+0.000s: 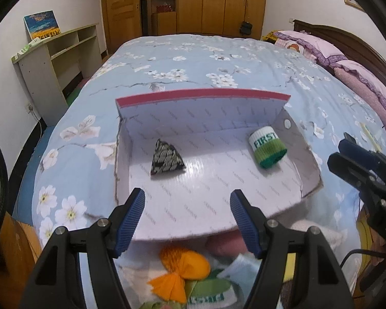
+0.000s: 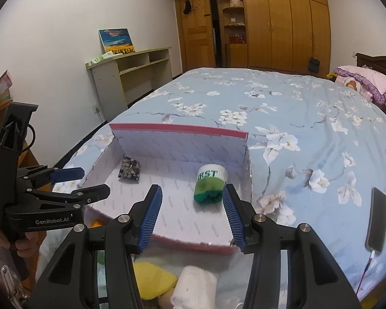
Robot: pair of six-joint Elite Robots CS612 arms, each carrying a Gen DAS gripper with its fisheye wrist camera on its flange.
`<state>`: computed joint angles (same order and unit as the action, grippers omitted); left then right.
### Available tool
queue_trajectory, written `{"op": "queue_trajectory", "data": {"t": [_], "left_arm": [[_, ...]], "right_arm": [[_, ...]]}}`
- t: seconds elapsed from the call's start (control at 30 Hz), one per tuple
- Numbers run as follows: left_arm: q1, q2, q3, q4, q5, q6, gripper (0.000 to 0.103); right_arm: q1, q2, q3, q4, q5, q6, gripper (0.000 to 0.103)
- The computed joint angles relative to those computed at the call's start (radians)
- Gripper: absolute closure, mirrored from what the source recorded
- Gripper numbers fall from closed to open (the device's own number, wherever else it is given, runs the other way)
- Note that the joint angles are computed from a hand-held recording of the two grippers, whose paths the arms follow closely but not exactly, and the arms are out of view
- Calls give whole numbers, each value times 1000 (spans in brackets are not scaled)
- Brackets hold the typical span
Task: Organize soft objects
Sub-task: 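Grasp the orange bow with the left gripper while the right grasps the white mesh roll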
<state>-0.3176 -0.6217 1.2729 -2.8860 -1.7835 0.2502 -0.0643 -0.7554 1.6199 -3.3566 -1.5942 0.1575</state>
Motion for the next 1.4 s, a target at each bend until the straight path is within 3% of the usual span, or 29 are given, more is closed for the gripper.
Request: {"op": "queue_trajectory", "data": {"t": [0.53, 0.9, 1.17, 1.27, 1.4], "left_arm": [[19, -17, 62, 44, 1, -4, 31], [15, 3, 68, 42, 47, 0, 31], [19, 24, 42, 85, 27, -21, 31], [24, 31, 33, 103, 7, -33, 35], [30, 33, 30, 107, -27, -27, 48]], "right_arm": [[22, -22, 95, -77, -26, 13, 53], [25, -27, 130, -95, -39, 31, 53], [23, -25, 138, -85, -40, 46, 53], [22, -24, 138, -78, -40, 47, 53], [21, -23, 138, -71, -39, 50, 53]]}}
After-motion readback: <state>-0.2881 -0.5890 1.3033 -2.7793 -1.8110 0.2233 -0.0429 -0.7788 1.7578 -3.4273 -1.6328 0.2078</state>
